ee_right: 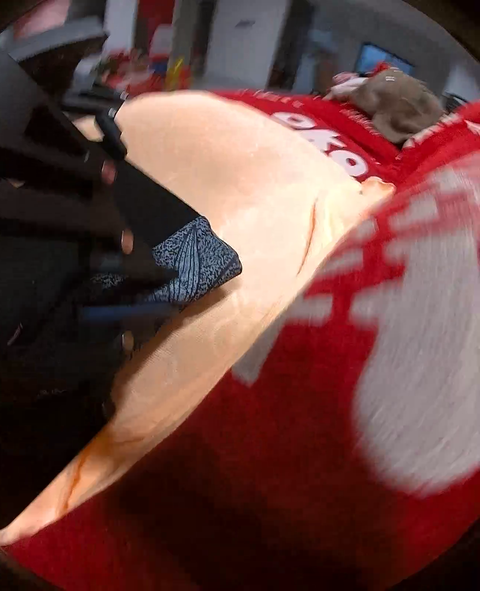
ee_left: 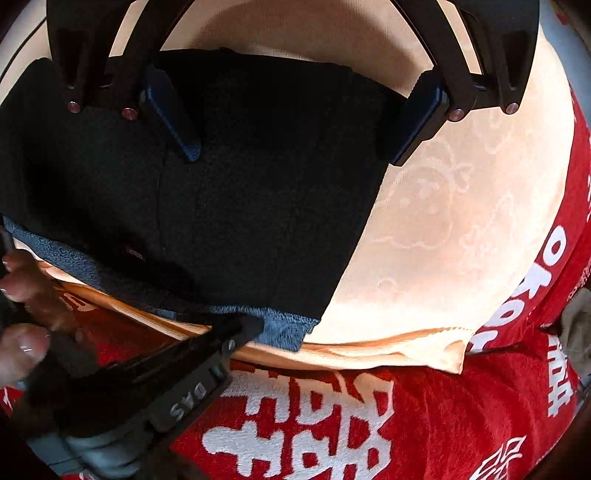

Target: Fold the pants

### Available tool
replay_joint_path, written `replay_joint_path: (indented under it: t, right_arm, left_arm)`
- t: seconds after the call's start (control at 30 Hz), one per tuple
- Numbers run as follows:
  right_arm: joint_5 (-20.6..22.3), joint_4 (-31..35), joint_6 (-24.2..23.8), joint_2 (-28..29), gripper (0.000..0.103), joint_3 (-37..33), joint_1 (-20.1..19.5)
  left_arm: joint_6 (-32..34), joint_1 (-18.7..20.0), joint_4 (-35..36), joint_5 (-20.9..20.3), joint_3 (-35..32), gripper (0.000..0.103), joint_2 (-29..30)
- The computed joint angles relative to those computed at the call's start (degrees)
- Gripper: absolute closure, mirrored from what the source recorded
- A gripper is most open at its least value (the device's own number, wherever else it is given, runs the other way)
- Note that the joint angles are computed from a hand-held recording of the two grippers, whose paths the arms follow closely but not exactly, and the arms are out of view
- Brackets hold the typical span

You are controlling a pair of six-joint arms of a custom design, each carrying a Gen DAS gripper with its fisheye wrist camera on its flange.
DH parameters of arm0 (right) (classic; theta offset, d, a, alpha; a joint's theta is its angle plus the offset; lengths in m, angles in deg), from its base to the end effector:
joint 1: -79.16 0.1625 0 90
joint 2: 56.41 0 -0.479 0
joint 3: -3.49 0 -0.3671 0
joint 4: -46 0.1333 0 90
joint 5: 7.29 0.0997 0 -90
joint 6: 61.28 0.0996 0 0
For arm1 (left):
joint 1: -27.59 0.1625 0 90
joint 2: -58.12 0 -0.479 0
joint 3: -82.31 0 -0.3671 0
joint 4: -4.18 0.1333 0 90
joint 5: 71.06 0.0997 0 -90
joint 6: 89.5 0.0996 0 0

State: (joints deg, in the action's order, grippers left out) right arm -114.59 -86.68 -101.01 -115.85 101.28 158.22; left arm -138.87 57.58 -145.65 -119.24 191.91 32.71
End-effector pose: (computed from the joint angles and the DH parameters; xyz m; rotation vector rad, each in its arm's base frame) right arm -0.0193 -0.6461 0.2599 0.6891 -2.7504 -0.0877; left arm -0.3592 -0.4379 -0.1059 0.4110 2.3230 -0.4397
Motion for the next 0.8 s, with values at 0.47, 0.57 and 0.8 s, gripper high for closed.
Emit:
replay_joint_path:
  t: [0.47,0.57,0.8]
  right_arm:
    - [-1.9,-8.9,4.9,-3.2,0.067,3.8,0.7]
    - [-3.9,-13.6,4.3,-8.9,0.067,7.6,-0.7]
    - [-4.8,-11.8,10.1,-24.9,0.067,14.7,-12.2]
  left_arm:
    - [-6.2,-1.3,8.2,2.2,-2.9,0.002,-2.8]
    - [-8.7,0.3,15.9,2.5,-6.7,0.003,-1.5]
    - [-8.8,-0.5,22.6,1.8,-9.6,0.003,-0.8]
